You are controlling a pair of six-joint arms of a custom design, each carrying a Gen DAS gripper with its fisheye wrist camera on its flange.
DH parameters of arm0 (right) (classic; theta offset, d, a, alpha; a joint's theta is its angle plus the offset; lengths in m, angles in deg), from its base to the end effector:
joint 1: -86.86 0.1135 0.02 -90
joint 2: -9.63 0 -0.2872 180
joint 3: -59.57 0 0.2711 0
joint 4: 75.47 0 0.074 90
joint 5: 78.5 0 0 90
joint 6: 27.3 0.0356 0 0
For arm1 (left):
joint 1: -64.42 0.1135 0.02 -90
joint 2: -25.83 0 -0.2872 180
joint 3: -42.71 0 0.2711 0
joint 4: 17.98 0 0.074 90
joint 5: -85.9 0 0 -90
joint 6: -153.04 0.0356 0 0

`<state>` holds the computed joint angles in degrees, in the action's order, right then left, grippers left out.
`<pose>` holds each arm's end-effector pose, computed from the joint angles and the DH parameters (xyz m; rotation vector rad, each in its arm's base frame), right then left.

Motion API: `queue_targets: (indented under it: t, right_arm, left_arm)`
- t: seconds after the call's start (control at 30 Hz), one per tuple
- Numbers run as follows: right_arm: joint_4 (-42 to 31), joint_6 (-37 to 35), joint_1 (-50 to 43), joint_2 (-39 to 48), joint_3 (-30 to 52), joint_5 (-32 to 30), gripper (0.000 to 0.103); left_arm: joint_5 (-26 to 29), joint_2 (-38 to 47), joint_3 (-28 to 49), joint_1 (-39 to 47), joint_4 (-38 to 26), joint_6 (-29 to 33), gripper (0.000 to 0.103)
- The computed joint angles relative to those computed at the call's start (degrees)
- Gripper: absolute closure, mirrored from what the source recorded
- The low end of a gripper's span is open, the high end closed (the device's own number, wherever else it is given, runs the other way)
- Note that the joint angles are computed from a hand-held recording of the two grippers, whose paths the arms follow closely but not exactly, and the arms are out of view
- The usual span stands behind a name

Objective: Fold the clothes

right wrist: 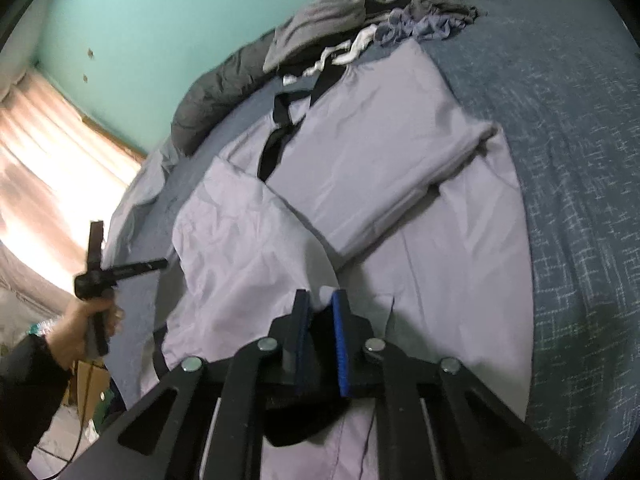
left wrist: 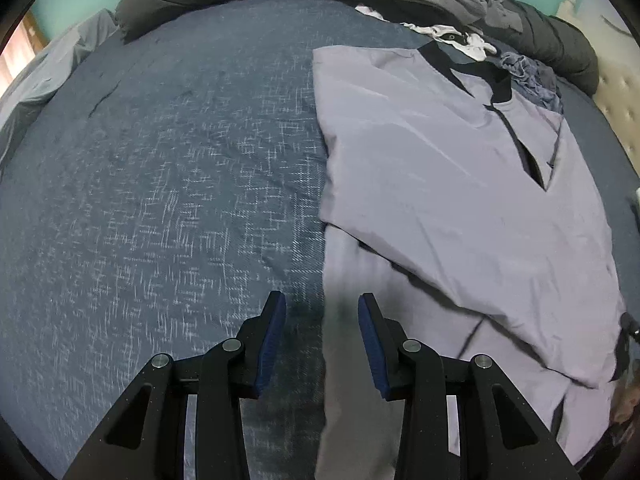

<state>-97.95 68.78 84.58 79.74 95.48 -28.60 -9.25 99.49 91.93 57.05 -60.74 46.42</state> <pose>0.2029 0.0149 0.1466 -0.0879 2.4528 0.9142 0.2269 -0.0261 0.1760 -0.2452 2.7232 0.0057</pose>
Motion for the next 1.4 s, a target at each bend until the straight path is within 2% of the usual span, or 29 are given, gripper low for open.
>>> queue_targets:
  t: [0.2, 0.4, 0.6, 0.73, 0.93, 1.1, 1.4]
  right_arm:
    - [0.43, 0.4, -4.61, -2.5, -0.44, 1.94, 0.093]
    - [1.19, 0.46, -7.98, -0.66, -0.72, 2.07, 0.093]
    - [2.7, 1.04, -8.52, 0.83, -0.67, 1.74, 0.093]
    - [2.48, 0.71, -9.75, 1.11, -0.8, 0.45, 0.093]
    - [2.54, 1.07, -9.97, 1.45, -0.77, -0.09, 0.093]
    - [2.5, 1.07, -9.86, 1.83, -0.67, -0.2, 0.093]
    - [2.65, 0.86, -9.7, 2.72, -0.47, -0.34, 0.093]
  left_arm:
    - [2.31, 3.93, 1.05, 2.75, 3.36, 2.4, 0.063]
    - [3.01, 5.59, 1.37, 2.87, 5.49, 2.51, 0.063]
    - [6.4, -0.09, 1.19, 5.07, 5.02, 3.4, 0.063]
    - [5.98, -1.22, 1.91, 7.02, 4.14, 5.3, 0.063]
    - [3.37, 4.59, 1.65, 5.03, 6.49, 9.82, 0.063]
    - [3.92, 9.74, 2.77, 4.79, 10.48, 10.62, 0.063]
    - [5.46, 17.25, 8.27, 1.89, 12.98, 12.86, 0.063]
